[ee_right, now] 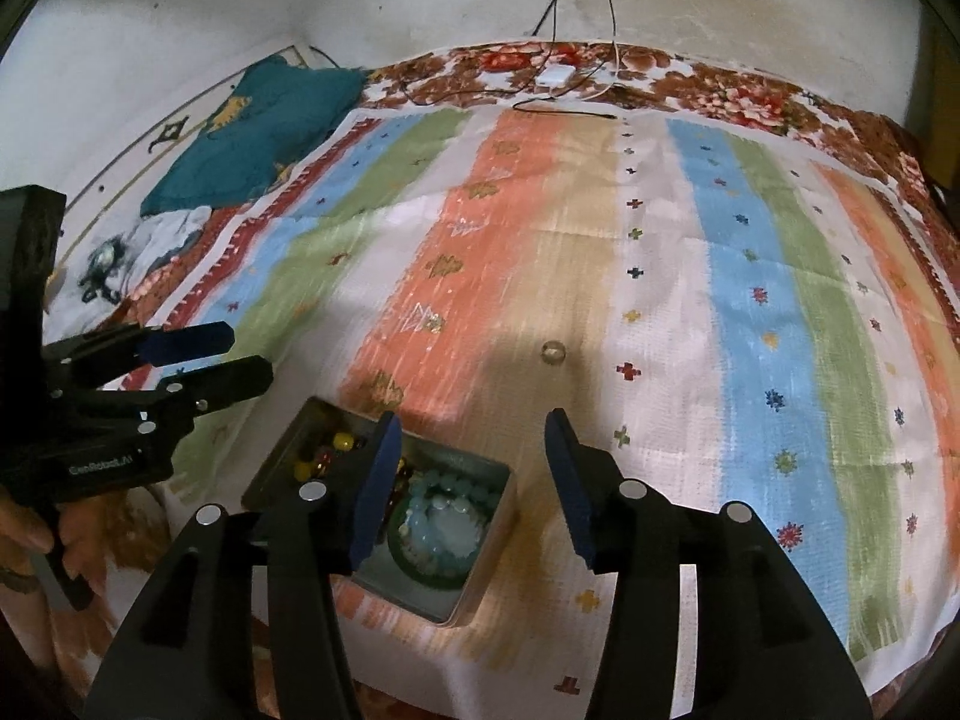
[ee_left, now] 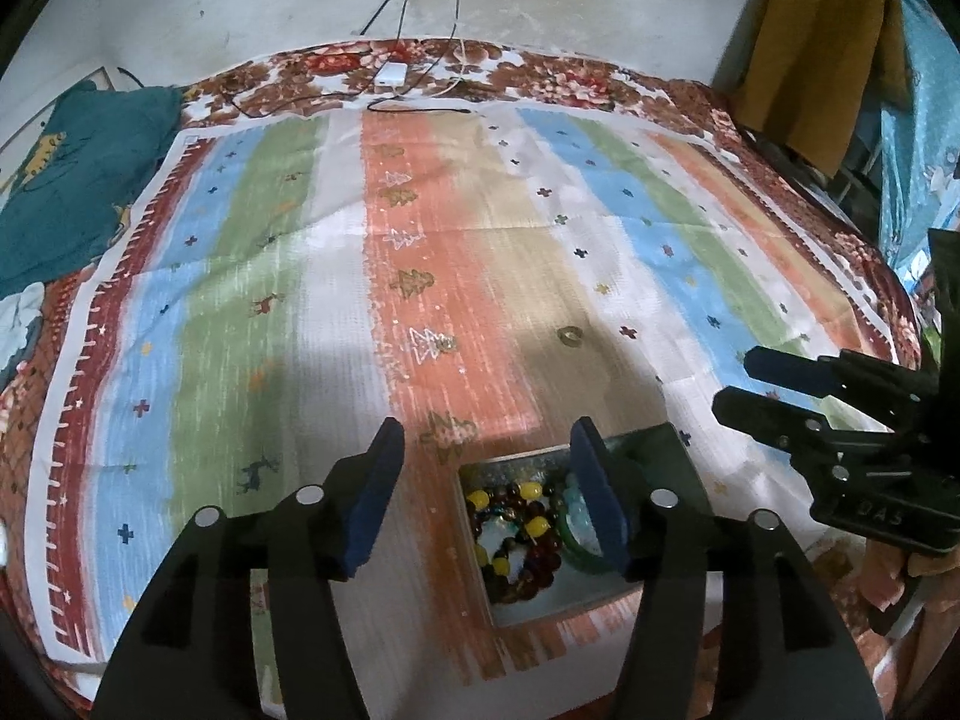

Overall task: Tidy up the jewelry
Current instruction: 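Move both open tools to the two small gold rings on the cloth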

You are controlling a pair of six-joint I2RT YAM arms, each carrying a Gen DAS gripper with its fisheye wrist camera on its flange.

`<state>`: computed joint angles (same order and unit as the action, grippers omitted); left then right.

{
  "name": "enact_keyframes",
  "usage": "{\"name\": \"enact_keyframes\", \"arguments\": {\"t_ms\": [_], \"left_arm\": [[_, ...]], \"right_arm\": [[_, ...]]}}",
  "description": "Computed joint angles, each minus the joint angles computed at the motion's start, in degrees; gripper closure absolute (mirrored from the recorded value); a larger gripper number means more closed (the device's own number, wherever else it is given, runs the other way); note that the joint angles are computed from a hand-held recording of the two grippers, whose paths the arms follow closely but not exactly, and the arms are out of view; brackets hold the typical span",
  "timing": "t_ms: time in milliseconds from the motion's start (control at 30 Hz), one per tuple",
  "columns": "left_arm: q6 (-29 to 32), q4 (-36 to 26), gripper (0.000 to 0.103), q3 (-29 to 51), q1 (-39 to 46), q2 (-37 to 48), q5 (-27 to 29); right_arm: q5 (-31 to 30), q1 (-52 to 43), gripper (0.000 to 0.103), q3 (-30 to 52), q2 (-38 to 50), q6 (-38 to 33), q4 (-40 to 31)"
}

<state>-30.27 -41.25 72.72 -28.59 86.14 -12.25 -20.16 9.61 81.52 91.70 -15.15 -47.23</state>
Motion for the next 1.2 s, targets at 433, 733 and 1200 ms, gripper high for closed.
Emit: {"name": "enact_keyframes", "arguments": {"t_ms": [433, 733, 1200], "left_arm": [[2.8, 2.6, 0.029, 2.3, 3.4, 4.4, 0.2], [5.5, 2.9, 0.021, 4.7, 4.6, 7.7, -2.7], [6.7, 0.4, 0.016, 11.2, 8.5, 15.2, 1.3]], "right_arm": [[4.3, 1.3, 0.043, 4.8, 6.6, 2.1, 0.0], [5.6, 1.5, 0.03, 7.1, 9.3, 2.5, 0.5], [8.0, 2.3, 0.03, 13.7, 16.5, 3.9, -2.1]]}}
